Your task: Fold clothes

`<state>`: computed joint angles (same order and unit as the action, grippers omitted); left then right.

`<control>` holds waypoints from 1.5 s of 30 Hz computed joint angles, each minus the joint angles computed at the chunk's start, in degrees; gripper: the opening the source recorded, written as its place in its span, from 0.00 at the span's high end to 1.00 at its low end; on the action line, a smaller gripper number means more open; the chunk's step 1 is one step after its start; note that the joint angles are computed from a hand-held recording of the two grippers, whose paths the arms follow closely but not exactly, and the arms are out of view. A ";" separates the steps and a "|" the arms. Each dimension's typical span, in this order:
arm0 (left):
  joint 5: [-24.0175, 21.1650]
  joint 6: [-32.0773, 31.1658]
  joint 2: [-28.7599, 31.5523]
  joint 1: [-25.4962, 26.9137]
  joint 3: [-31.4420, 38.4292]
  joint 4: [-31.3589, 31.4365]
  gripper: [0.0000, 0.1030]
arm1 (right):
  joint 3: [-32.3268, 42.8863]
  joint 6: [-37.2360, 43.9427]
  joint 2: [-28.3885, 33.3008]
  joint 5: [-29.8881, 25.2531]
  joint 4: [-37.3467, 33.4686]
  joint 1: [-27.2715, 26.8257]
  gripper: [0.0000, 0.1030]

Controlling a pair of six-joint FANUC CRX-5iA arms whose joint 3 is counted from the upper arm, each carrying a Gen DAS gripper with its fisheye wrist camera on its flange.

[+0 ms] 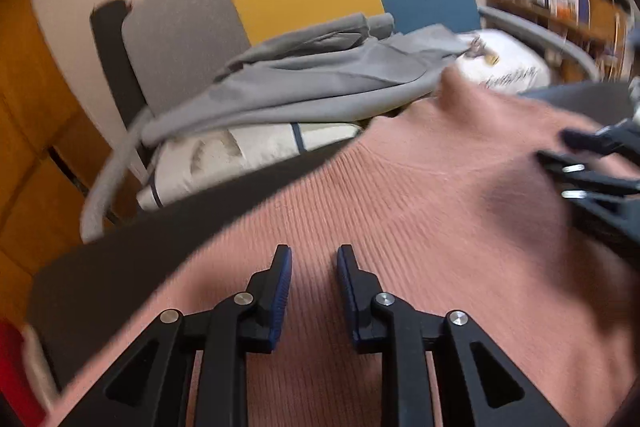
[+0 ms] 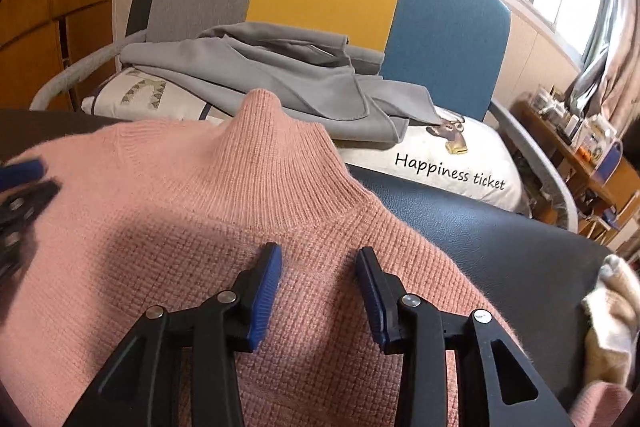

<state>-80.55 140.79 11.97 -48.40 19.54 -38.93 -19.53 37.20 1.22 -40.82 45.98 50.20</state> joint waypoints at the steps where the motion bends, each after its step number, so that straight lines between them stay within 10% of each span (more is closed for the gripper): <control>1: 1.19 3.12 -2.13 -0.70 -1.87 1.81 0.79 | 0.04 -0.07 -0.03 0.17 -0.17 -0.17 0.60; 11: -0.44 17.76 -4.45 -12.37 -7.53 -3.01 0.72 | 4.10 9.13 -2.10 -1.16 -15.53 -1.75 0.50; 18: -1.41 17.34 -3.86 -12.67 -6.86 -3.89 0.72 | -6.12 7.98 -22.59 -3.08 -25.02 4.32 0.49; 26: 1.56 16.59 -5.69 -10.54 -8.75 -2.01 0.72 | -21.09 -12.42 -36.31 -24.11 -10.09 19.27 0.49; 37: 0.36 18.28 -7.48 -15.27 -9.93 -1.48 0.71 | -24.63 -19.10 -46.06 -17.90 -12.51 16.40 0.42; 41: 2.09 20.38 -8.96 -14.67 -11.90 -0.98 0.67 | -31.14 -37.64 -59.39 -14.03 -9.01 19.49 0.42; 45: 1.87 20.63 -8.72 -14.98 -11.69 -1.42 0.67 | -36.34 -55.62 -69.62 -22.08 0.78 27.71 0.42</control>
